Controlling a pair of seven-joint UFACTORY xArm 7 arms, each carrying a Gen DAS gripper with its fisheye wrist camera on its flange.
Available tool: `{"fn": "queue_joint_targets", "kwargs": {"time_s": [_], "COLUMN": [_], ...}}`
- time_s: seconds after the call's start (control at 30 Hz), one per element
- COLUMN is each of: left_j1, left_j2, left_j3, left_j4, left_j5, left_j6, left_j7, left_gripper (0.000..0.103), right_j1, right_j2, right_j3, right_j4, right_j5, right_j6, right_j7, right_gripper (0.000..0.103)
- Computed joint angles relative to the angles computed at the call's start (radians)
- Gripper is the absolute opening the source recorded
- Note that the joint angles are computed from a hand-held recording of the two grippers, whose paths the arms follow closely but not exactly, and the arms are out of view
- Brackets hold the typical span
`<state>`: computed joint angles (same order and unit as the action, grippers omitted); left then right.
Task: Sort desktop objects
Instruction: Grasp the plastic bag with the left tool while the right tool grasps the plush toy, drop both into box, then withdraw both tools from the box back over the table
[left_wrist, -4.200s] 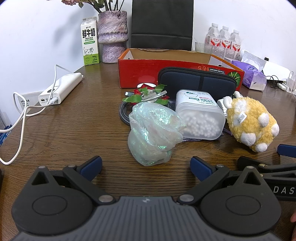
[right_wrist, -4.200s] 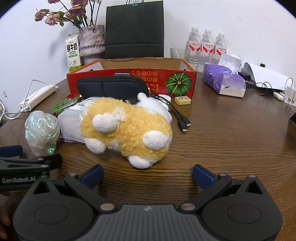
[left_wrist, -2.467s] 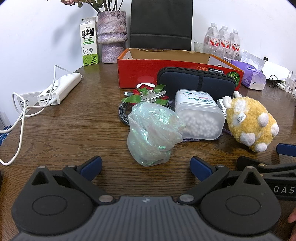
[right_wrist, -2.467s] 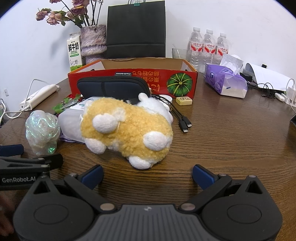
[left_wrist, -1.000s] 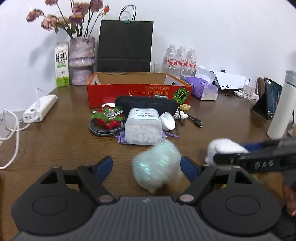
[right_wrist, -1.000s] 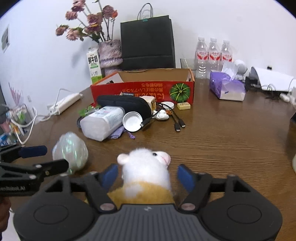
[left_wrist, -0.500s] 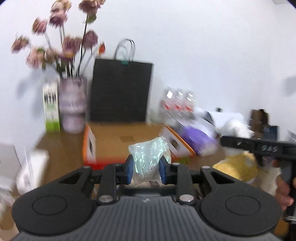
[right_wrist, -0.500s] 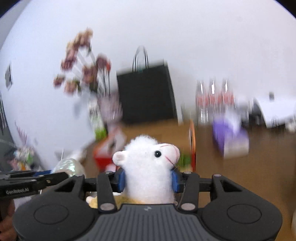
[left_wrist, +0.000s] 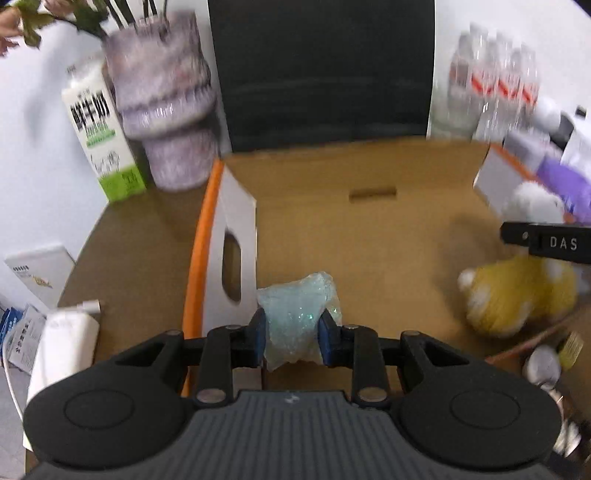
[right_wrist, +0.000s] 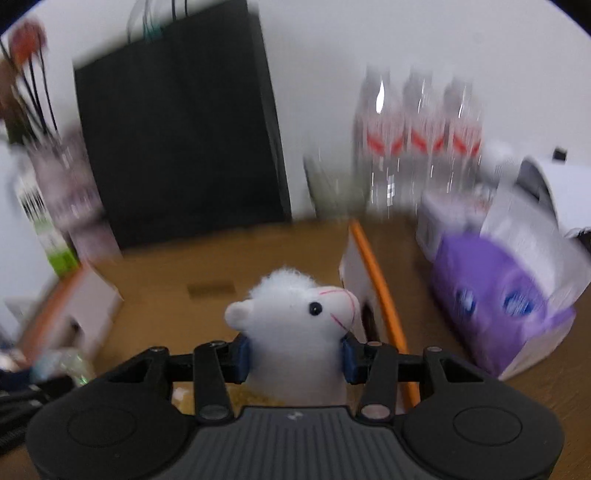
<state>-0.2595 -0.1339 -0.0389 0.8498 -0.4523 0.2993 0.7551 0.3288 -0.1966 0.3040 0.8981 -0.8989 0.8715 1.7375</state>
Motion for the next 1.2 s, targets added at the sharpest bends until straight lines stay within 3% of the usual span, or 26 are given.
{"fn": "queue_joint_targets", "kwargs": {"time_s": [0.13,0.23,0.3,0.37,0.4,0.5,0.57,0.67,0.73,0.83,1.0,1.13,1.2], "left_j1": [0.028,0.039,0.041,0.034,0.033,0.029,-0.010,-0.041,-0.019,0.080,0.291,0.378,0.401], "left_j2": [-0.008,-0.033,-0.084,-0.133,-0.153,-0.250,-0.367,-0.579,-0.734,-0.954,-1.311,-1.384,-1.397], "left_j3": [0.006,0.021,0.025,0.043,0.050,0.074,0.146,0.249,0.308,0.356,0.442,0.521,0.499], "left_j4": [0.021,0.071,0.061,0.063,0.067,0.027,-0.072,-0.252,-0.371,-0.531,-0.772,-0.823,-0.852], "left_j5": [0.039,0.023,0.002,-0.023,-0.028,-0.044,-0.144,-0.228,-0.230,-0.176,-0.059,0.008,-0.010], "left_j6": [0.079,0.215,0.214,0.232,0.245,0.262,0.247,0.272,0.330,0.409,0.488,0.607,0.585], "left_j7": [-0.043,-0.047,-0.040,-0.020,-0.020,-0.024,0.045,0.115,0.139,0.138,0.205,0.310,0.322], "left_gripper": [0.035,0.046,0.053,0.069,0.072,0.083,0.098,0.102,0.103,0.103,0.103,0.103,0.103], "right_j1": [0.019,0.024,0.021,0.021,0.021,0.027,0.037,0.064,0.081,0.084,0.150,0.154,0.139], "right_j2": [0.007,-0.018,-0.038,-0.081,-0.101,-0.172,-0.239,-0.385,-0.415,-0.360,-0.260,-0.134,-0.055], "right_j3": [0.005,-0.008,0.001,0.021,0.032,0.078,0.111,0.211,0.318,0.499,0.637,0.750,0.804], "right_j4": [-0.001,0.012,0.029,0.044,0.051,0.053,0.015,-0.115,-0.147,-0.101,-0.076,-0.027,0.007], "right_j5": [-0.010,0.070,0.084,0.088,0.092,0.117,0.140,0.159,0.207,0.253,0.274,0.202,0.143], "right_j6": [0.058,0.068,0.091,0.121,0.131,0.156,0.146,0.085,0.125,0.289,0.363,0.424,0.486], "right_j7": [-0.064,-0.130,-0.148,-0.164,-0.167,-0.163,-0.141,-0.016,0.041,0.107,0.299,0.435,0.481], "right_gripper": [0.050,0.054,0.061,0.075,0.082,0.082,0.085,0.094,0.095,0.095,0.095,0.095,0.095]}}
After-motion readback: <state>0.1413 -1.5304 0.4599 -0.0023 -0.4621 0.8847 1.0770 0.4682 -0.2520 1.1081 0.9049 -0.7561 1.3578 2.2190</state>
